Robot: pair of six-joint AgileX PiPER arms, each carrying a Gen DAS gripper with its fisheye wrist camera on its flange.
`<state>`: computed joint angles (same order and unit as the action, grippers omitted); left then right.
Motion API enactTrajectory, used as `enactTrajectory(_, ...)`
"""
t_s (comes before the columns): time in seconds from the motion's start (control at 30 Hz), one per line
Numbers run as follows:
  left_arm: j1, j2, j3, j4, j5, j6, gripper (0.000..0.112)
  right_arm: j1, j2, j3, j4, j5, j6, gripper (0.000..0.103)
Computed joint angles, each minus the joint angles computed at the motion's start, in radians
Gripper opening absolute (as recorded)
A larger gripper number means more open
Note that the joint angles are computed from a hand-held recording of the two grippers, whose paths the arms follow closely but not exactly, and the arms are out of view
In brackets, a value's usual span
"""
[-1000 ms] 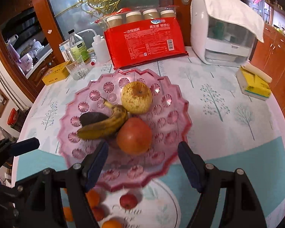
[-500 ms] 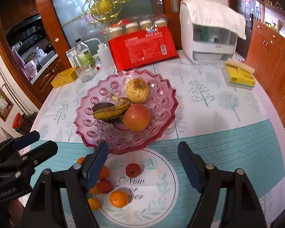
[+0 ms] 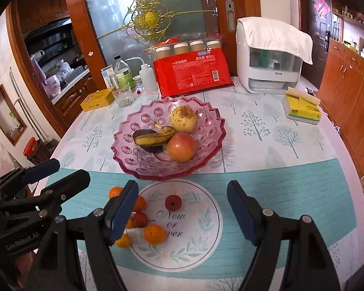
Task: Organize fruits
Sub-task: 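Withdraw both tools from the bowl toward the remaining fruit plate, then grasp a large tangerine with the left tool while the right tool grasps another tangerine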
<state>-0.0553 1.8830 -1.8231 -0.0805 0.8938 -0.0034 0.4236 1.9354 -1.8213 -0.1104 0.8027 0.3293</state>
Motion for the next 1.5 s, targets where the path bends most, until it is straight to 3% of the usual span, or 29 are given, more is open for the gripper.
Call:
enactTrajectory(0.47,-0.005,-0.104,0.227,0.069,-0.097,-0.077,0.071,0.026,-0.072,0.165,-0.059,-0.079,0.026,0.076)
enactTrajectory(0.7,0.015,-0.119,0.298,0.062,-0.137,-0.07,0.071,0.027,-0.063,0.193,-0.05,-0.072,0.017,0.076)
enactTrajectory(1.03,0.097,-0.095,0.424,-0.006,-0.208,-0.015,0.071,0.013,0.036,0.169,0.039,0.007,-0.012,0.076)
enactTrajectory(1.5,0.181,0.01,0.471,-0.123,-0.244,0.099,0.071,0.053,0.167,0.087,0.128,0.022,-0.094,0.076)
